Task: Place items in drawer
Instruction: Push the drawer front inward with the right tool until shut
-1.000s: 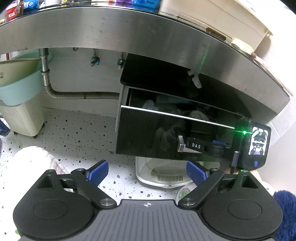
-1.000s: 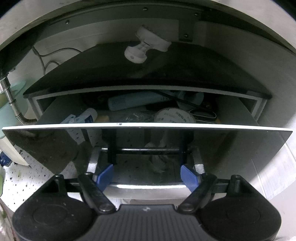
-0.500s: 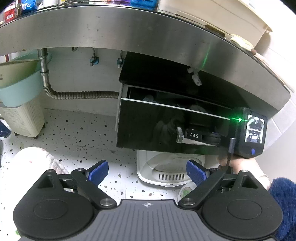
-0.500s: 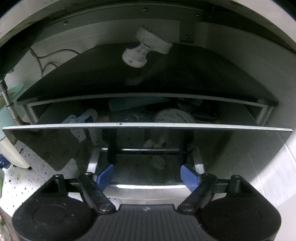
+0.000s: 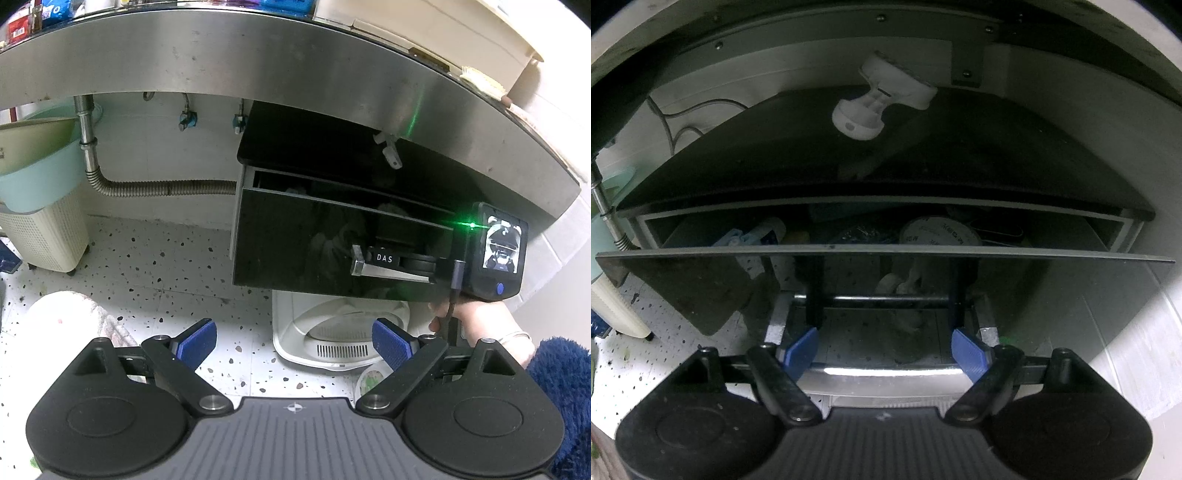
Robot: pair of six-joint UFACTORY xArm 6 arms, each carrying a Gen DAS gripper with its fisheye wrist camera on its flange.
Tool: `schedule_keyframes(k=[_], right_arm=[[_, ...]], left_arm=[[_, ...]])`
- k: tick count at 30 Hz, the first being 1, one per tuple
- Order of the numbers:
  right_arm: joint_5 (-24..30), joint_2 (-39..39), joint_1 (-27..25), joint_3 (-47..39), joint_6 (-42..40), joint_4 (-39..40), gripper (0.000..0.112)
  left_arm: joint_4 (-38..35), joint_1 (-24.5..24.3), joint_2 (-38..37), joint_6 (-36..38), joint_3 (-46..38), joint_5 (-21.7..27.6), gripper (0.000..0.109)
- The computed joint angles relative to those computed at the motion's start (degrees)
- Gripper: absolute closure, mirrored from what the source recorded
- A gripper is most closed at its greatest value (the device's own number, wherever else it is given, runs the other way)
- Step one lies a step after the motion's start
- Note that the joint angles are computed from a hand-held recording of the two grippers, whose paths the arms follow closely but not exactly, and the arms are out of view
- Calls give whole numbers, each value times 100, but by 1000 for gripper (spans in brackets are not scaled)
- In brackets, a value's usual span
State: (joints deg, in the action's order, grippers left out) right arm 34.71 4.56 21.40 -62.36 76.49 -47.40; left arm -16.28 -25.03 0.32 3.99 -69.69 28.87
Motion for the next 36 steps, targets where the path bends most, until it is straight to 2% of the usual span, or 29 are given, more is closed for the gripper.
schedule_keyframes(k=[36], right_arm=[[-16,164,-77,-178,-75,32,32]], left_arm=[[33,-13,-40,11,40,36,17]])
